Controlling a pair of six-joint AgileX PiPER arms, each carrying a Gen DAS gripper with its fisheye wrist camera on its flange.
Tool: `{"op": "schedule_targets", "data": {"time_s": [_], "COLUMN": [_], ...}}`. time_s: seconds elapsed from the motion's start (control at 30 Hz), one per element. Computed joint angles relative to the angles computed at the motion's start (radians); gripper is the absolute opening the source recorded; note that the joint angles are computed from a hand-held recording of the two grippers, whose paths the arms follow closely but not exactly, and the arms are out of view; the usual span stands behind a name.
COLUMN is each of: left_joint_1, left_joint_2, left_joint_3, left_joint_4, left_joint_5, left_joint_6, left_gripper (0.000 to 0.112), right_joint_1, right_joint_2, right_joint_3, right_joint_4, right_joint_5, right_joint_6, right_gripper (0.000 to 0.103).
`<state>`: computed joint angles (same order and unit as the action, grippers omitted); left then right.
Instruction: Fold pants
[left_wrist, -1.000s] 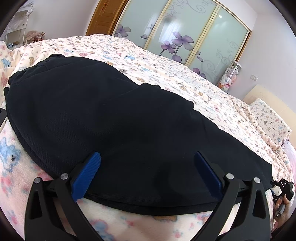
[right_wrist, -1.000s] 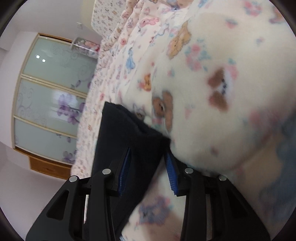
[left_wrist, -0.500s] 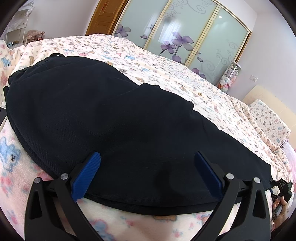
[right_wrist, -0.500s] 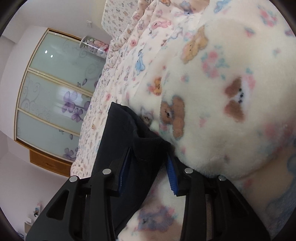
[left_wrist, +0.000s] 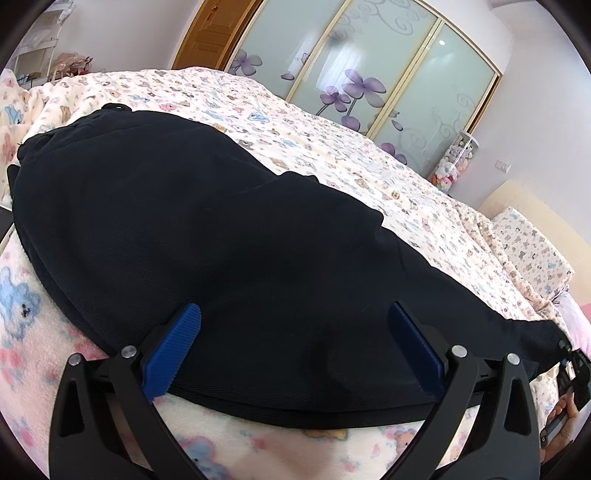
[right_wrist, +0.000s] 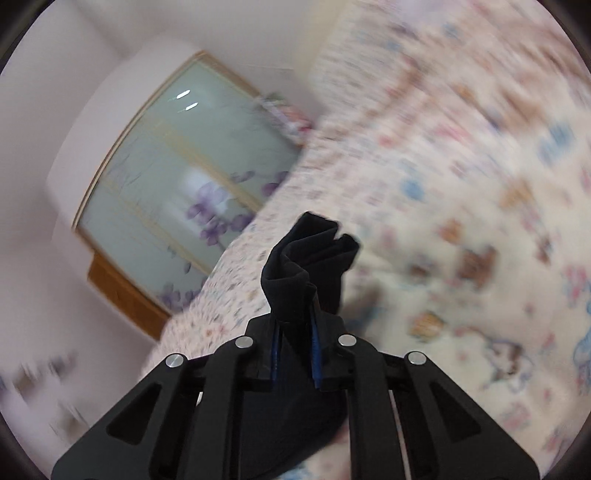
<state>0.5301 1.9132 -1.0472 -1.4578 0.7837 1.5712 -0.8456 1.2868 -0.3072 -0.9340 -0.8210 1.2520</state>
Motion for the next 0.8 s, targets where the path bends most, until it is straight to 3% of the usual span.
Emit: {"op": "schedule_targets", "data": {"time_s": [0.1, 0.17, 0.3, 0.43, 0.57, 0.6, 0.67, 0.73, 0.8], "left_joint_1": [-0.001, -0.002, -0.005, 0.000, 0.008, 0.009, 0.015, 0.020, 0.018], "left_joint_2": [-0.001, -0.001, -0.004, 0.000, 0.010, 0.010, 0.016, 0.022, 0.022], "left_joint_3": [0.001, 0.001, 0.003, -0.001, -0.014, -0.014, -0.022, -0.029, -0.029], "left_joint_4": [-0.001, 0.001, 0.004, 0.005, 0.013, 0.014, 0.022, 0.024, 0.022], "left_joint_5": [0.001, -0.001, -0.004, 0.007, 0.021, 0.022, 0.036, 0.049, 0.046], "left_joint_6": [-0.004, -0.008, -0.016, -0.023, -0.030, -0.031, -0.043, -0.053, -0.057], "left_gripper": [0.101, 0.101, 0.101, 0.101, 0.101, 0.101, 0.101, 0.101, 0.101], "right_joint_1": [0.234, 0.423, 0.780, 1.047, 1.230, 1.250, 1.254, 1.239, 1.281], "right_joint_2": [-0.115, -0.141, -0.060, 0.171, 0.511, 0.550, 0.554, 0.512, 0.477], "right_joint_3": [-0.037, -0.070, -0.198, -0.339, -0.587, -0.607, -0.590, -0.539, -0.532], "right_joint_4": [0.082, 0.196, 0.459, 0.605, 0.511, 0.526, 0.616, 0.665, 0.848], "right_joint_5": [0.180, 0.258, 0.382, 0.391, 0.636, 0.659, 0.636, 0.548, 0.551], "right_joint_6": [-0.048, -0.091, -0.276, -0.415, -0.336, -0.339, -0.411, -0.431, -0.600], "right_gripper": [0.013, 0.013, 0.013, 0.013, 0.013, 0.013, 0.013, 0.013, 0.013]}}
